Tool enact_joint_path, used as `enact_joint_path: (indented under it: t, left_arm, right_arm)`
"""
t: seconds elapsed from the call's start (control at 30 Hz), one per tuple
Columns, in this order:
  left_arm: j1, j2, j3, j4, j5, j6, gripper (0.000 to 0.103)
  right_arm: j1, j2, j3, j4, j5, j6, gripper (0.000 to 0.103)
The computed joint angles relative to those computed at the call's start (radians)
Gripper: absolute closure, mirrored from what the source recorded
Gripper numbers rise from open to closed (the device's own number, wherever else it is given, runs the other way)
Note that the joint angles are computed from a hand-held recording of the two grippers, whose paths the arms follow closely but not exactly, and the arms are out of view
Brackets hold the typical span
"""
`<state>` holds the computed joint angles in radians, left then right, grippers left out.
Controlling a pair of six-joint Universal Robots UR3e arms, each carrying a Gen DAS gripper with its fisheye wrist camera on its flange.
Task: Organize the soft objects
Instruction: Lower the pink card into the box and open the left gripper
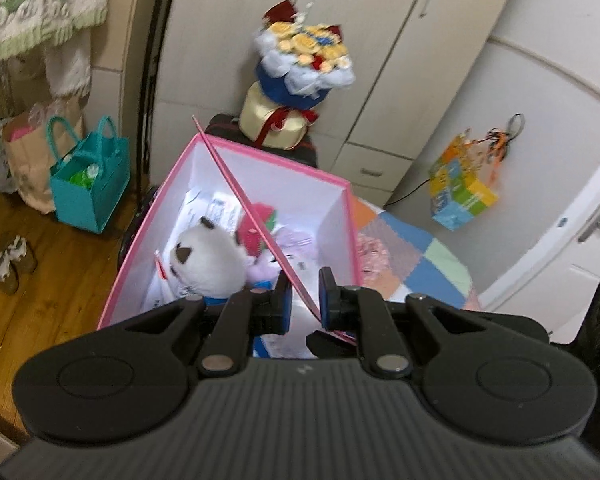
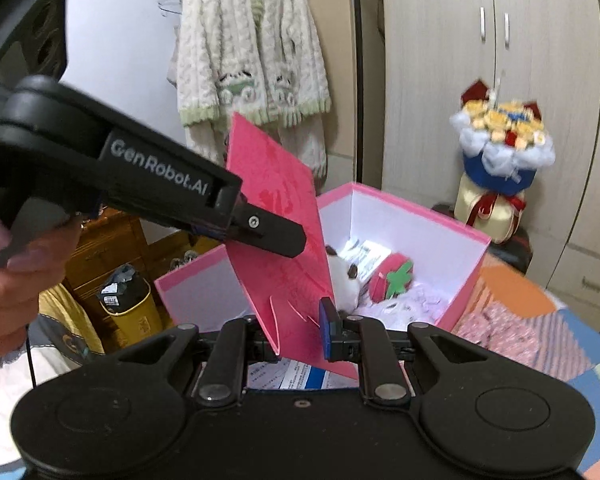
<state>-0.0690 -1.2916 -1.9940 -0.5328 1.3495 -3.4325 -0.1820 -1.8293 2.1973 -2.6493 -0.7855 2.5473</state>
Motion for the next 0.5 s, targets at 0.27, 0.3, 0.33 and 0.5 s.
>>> enact_joint_path:
  t: [0.27, 0.3, 0.33, 0.5]
  left_arm:
    - [0.035, -0.105, 0.000, 0.034, -0.005, 0.004, 0.084]
    - [0.031, -0.118, 0.007, 0.036, -0.001, 0.004, 0.084]
    - [0.025, -0.132, 0.012, 0.040, 0.004, 0.004, 0.084]
    - [-0.015, -0.195, 0.038, 0.069, 0.055, -0.013, 0.077]
  right_arm:
    - [0.068, 0.186, -0.115, 0.075, 0.000, 0.006, 0.082]
    - [0.069, 0.194, -0.123, 0.085, -0.002, 0.004, 0.082]
    - [0.071, 0.199, -0.126, 0.088, -0.007, 0.000, 0.082]
    - [0.092, 0.232, -0.152, 0.053, -0.069, 0.016, 0.078]
